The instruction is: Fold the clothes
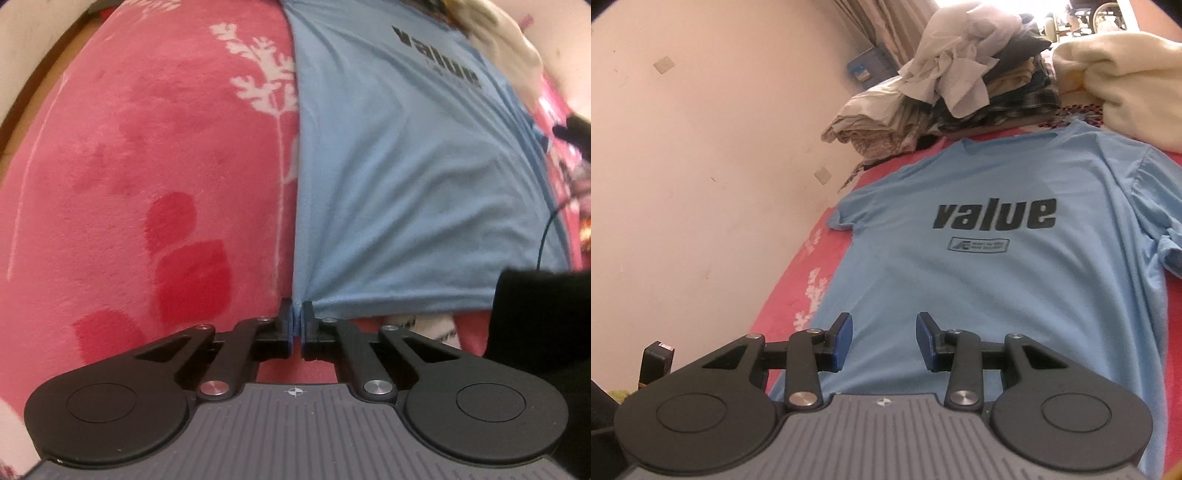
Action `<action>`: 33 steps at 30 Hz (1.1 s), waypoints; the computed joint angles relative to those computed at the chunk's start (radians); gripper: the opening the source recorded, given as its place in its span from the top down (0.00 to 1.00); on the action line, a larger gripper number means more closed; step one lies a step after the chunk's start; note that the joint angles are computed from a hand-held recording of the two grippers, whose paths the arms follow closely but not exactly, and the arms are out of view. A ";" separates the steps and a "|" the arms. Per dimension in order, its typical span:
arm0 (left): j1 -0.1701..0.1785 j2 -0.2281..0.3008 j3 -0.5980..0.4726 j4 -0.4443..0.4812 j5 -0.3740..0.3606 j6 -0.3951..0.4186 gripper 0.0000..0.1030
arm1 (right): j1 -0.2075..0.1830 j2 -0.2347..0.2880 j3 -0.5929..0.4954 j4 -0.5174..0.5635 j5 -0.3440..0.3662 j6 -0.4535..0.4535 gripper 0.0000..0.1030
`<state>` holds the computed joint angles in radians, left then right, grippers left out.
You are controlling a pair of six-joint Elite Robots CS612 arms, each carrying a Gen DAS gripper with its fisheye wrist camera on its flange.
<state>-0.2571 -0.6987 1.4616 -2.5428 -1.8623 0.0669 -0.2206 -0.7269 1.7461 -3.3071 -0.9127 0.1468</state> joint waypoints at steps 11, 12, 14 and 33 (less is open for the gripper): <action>0.005 -0.007 -0.041 0.194 0.038 0.157 0.94 | 0.008 0.004 -0.048 -0.001 -0.085 -0.122 0.60; 0.009 -0.012 -0.043 0.203 0.045 0.172 0.91 | 0.012 0.010 -0.065 0.004 -0.084 -0.138 0.59; 0.021 -0.018 -0.048 0.186 0.059 0.180 0.87 | 0.022 0.025 -0.103 0.017 -0.075 -0.170 0.60; -0.045 0.441 -0.821 -0.057 0.280 -0.325 0.72 | 0.105 0.207 -0.456 0.290 -0.020 -0.210 0.60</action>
